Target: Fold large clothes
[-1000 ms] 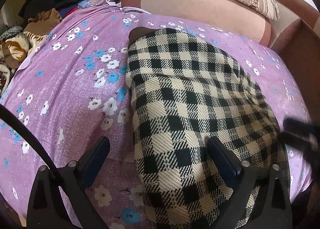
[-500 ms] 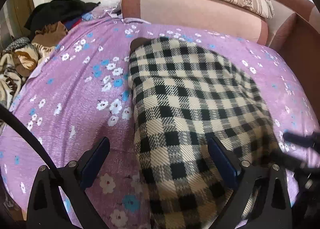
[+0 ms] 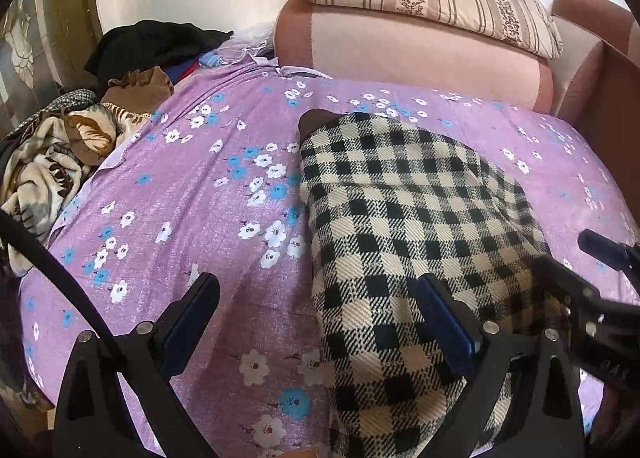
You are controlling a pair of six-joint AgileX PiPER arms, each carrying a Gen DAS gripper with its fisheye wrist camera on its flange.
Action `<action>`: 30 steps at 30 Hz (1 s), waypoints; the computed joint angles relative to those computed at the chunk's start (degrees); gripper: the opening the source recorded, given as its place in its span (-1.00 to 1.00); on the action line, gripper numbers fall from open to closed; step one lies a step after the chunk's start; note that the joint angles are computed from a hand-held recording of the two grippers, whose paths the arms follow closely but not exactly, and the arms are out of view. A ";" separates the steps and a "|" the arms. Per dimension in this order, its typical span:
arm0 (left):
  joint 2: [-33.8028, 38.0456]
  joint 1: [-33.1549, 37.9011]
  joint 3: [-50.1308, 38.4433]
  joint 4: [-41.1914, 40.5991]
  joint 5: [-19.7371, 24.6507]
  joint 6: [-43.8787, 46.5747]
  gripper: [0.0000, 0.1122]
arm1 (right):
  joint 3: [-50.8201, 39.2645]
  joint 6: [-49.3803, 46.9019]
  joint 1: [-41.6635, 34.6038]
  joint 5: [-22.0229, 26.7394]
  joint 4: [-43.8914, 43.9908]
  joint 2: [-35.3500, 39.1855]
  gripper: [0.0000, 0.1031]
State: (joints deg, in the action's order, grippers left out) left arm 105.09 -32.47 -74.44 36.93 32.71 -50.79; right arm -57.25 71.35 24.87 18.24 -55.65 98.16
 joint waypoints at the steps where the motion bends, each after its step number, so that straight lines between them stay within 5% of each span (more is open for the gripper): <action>1: 0.25 0.14 -0.26 -0.14 -0.03 0.10 0.74 | 0.76 0.89 -0.41 -0.67 -1.26 -0.36 0.60; 30: 1.08 0.62 -0.51 -1.27 -0.53 0.65 0.74 | 0.41 -1.75 -2.10 -1.72 5.25 1.17 0.69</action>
